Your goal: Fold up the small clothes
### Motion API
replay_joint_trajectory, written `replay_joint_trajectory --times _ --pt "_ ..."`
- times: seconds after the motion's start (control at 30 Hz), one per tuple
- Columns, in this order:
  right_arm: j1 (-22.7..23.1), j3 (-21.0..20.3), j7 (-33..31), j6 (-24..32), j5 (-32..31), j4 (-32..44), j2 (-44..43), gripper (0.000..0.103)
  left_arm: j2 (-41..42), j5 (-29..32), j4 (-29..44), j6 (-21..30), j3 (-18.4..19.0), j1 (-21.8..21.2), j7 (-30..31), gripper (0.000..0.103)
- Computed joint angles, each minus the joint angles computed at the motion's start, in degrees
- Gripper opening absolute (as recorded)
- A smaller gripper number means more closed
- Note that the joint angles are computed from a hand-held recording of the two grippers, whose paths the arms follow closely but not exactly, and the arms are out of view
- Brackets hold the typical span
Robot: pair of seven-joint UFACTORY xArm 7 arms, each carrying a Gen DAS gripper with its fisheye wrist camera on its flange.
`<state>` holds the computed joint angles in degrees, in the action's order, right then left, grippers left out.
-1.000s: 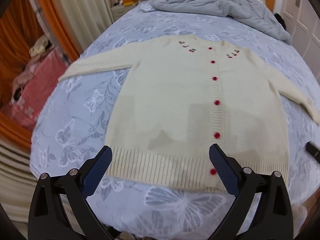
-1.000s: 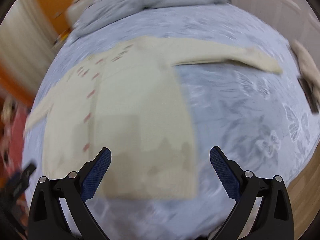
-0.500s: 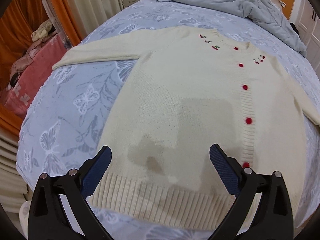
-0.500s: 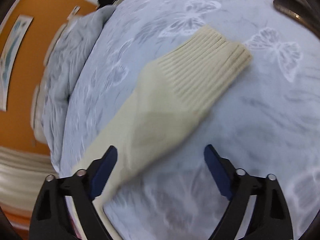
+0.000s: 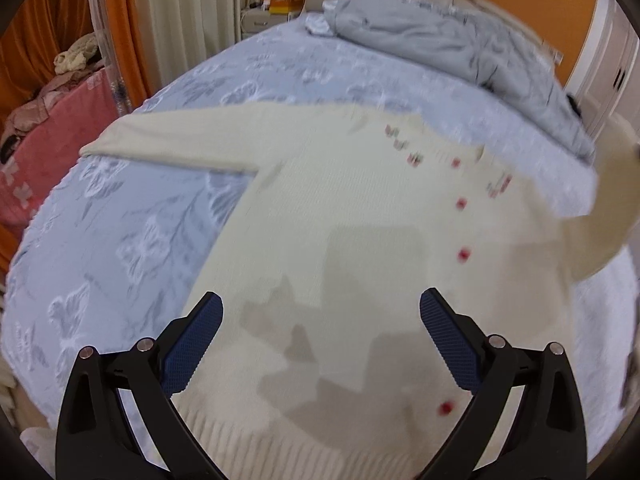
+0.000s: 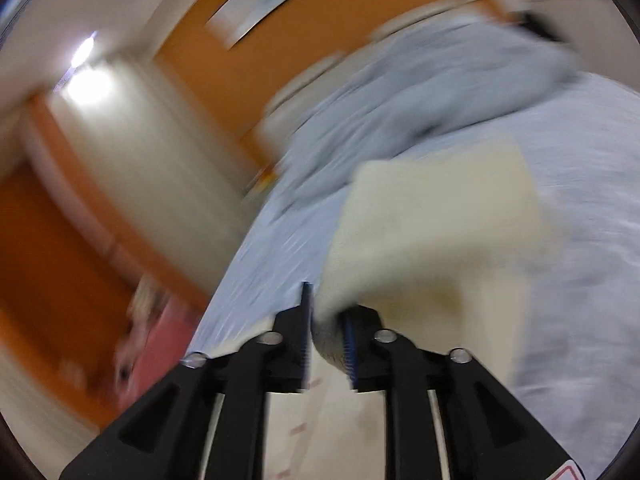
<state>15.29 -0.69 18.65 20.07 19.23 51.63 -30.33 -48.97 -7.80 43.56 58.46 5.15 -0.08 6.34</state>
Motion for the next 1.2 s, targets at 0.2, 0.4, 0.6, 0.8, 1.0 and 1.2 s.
replay_joint_trajectory --times 0.2,0.4,0.6,0.8,1.0,1.2 --pt "-0.26 8.78 5.53 1.61 -8.13 3.19 10.87 0.054 12.32 -12.03 8.30 -2.80 4.17 -5.25 -1.18 0.098" --pt "-9.74 9.65 21.42 6.18 -13.09 -13.81 -2.78 0.061 29.55 -19.70 15.22 -7.16 1.45 -6.86 -2.07 0.098" --pt "-9.73 3.07 20.85 4.73 -11.69 -16.56 1.38 0.063 39.99 -19.19 18.77 -12.07 -3.47 -4.80 -10.65 0.062" --pt "-10.40 4.58 21.29 -3.52 -11.10 -21.04 -4.40 0.010 38.91 -20.23 18.34 -15.73 -3.75 -4.50 -5.57 0.005" --pt "-14.40 7.46 26.61 4.67 -15.11 -22.58 -5.09 0.024 37.36 -25.71 15.44 -11.24 -0.02 -1.77 0.58 0.010" --pt "-11.65 15.79 29.84 15.98 -23.18 -19.18 -14.04 0.060 35.80 -26.83 16.15 -17.19 7.13 7.75 0.13 0.088"
